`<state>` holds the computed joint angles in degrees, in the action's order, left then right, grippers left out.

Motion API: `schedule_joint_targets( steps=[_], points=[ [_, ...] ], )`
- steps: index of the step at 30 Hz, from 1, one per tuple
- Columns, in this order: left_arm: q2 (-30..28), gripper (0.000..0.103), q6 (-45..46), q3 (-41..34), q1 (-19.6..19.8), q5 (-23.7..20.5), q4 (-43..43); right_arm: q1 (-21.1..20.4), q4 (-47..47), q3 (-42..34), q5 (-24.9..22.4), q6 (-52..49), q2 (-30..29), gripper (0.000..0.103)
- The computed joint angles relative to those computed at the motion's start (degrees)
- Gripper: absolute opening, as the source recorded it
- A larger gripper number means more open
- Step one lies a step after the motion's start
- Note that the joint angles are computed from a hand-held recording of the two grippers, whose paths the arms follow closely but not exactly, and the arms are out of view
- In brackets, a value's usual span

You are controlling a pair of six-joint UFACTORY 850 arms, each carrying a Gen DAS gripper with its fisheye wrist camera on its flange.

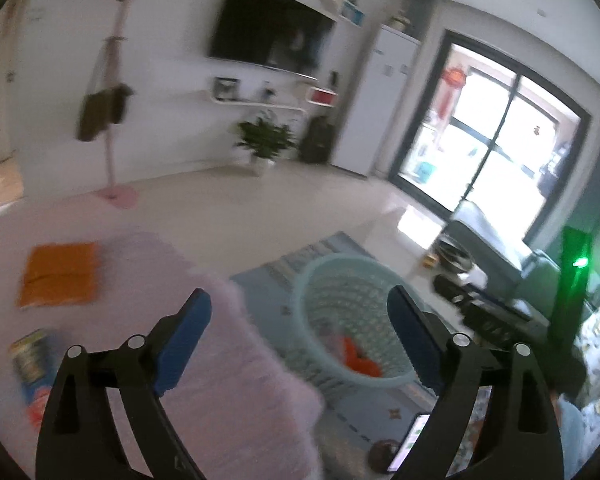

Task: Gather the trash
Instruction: 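Carry the teal cup and heart-print bag to the basket and open both tools, then grasp the playing-card box with the left tool while the right grasps the orange packet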

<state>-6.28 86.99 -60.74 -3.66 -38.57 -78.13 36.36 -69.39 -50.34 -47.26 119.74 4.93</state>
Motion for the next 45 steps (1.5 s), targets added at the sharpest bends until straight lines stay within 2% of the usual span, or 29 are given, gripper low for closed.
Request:
schedule_joint_targets(
  steps=[5,9,13,16,19,21,24,26,27,28,29,33,36,37,42,45],
  points=[
    [2.3,0.089,-2.8,1.9,5.2,3.6,1.4,4.2,-3.1,-4.8,-2.3,-3.4,-3.9,0.078],
    [1.6,0.091,-11.6,1.5,8.8,9.3,5.6,6.7,-4.0,-10.0,-3.4,-6.2,-8.7,0.086],
    [-2.2,0.091,-18.2,-1.1,12.6,5.9,9.2,7.5,-3.2,-15.1,-1.4,-10.9,-13.3,0.086],
    [-5.2,0.091,-23.2,-3.5,12.7,3.8,14.7,7.5,-2.4,-18.3,0.7,-13.6,-16.1,0.086],
    [-6.6,0.091,-25.7,-3.5,11.9,5.3,17.1,7.6,-1.4,-21.7,1.8,-16.7,-19.1,0.086],
    [-7.5,0.091,-30.2,-3.9,10.8,7.8,20.9,7.6,-1.2,-23.4,2.2,-19.1,-20.5,0.086],
    [-7.6,0.09,-30.1,-3.8,9.8,11.3,21.4,7.5,-2.1,-25.6,3.9,-23.0,-22.4,0.086],
    [-7.9,0.085,-30.9,-4.2,9.8,11.8,22.3,6.9,-1.1,-27.0,6.2,-25.6,-23.4,0.086],
    [-7.9,0.079,-31.7,-4.3,9.4,12.9,23.5,6.5,-0.5,-27.8,7.3,-26.8,-24.0,0.086],
    [-7.9,0.069,-32.5,-4.5,9.1,14.1,25.2,5.6,1.0,-28.9,9.7,-28.8,-24.7,0.086],
    [-8.1,0.066,-31.8,-4.7,9.3,14.0,25.2,5.0,2.1,-29.6,11.1,-30.0,-25.2,0.086],
    [-8.3,0.063,-26.4,-5.0,11.4,11.1,20.8,2.7,9.9,-34.0,15.5,-37.4,-28.6,0.086],
    [-8.8,0.063,-23.6,-5.9,13.5,9.5,18.3,0.9,20.8,-39.3,19.6,-48.9,-32.8,0.086],
    [-8.8,0.062,-23.3,-6.2,14.2,9.7,18.3,0.6,24.1,-41.3,19.7,-52.5,-34.5,0.086],
    [-9.1,0.063,-17.4,-7.0,17.8,9.8,12.8,-0.3,43.9,-55.3,14.0,-73.2,-45.3,0.086],
    [-10.0,0.063,-13.2,-7.7,19.8,10.0,8.2,-0.6,47.0,-60.9,11.7,-74.9,-49.3,0.086]
  ],
)
